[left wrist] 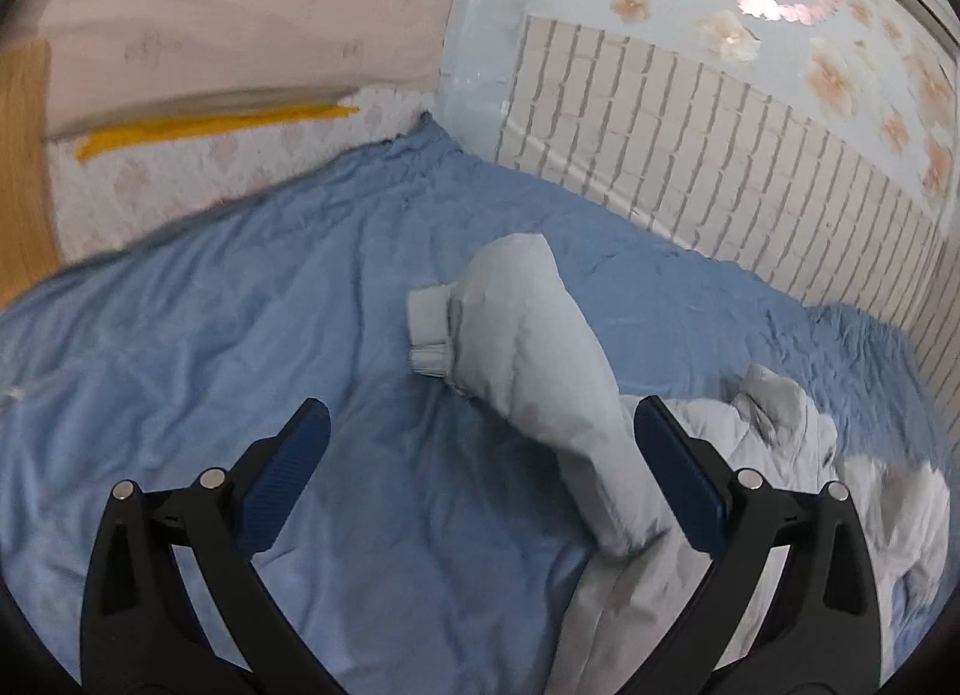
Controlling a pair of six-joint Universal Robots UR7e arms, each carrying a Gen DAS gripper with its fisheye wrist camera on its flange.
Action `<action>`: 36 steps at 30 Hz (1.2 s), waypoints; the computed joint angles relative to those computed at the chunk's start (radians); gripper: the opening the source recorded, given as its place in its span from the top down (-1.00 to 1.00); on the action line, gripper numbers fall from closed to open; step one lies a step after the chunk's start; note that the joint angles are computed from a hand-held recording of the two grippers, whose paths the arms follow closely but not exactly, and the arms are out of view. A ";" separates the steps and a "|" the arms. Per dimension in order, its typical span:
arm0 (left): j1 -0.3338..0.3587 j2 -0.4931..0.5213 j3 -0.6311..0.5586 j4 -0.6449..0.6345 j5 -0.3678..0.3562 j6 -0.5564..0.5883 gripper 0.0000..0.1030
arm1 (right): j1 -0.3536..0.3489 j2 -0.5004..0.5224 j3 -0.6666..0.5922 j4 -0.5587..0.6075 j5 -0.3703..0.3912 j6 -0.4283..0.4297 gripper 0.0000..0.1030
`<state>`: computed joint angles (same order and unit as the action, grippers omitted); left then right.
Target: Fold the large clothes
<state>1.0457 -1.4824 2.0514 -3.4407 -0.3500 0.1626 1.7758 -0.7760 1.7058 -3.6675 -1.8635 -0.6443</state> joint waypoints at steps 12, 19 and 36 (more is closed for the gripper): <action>0.220 0.240 -0.296 0.176 -0.302 0.127 -0.94 | -0.090 0.130 -0.089 0.048 -0.042 -0.005 -0.96; 0.266 0.316 -0.395 0.330 -0.299 0.111 -0.94 | -0.105 0.090 -0.064 0.054 0.001 0.045 -0.96; 0.071 0.359 -0.361 0.122 -0.197 0.306 0.47 | -0.159 0.042 -0.051 0.073 0.055 0.219 -0.96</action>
<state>1.1172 -1.1236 1.6908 -3.3190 -0.5470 0.4685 1.6172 -0.7336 1.6549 -3.5946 -1.8083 -0.4257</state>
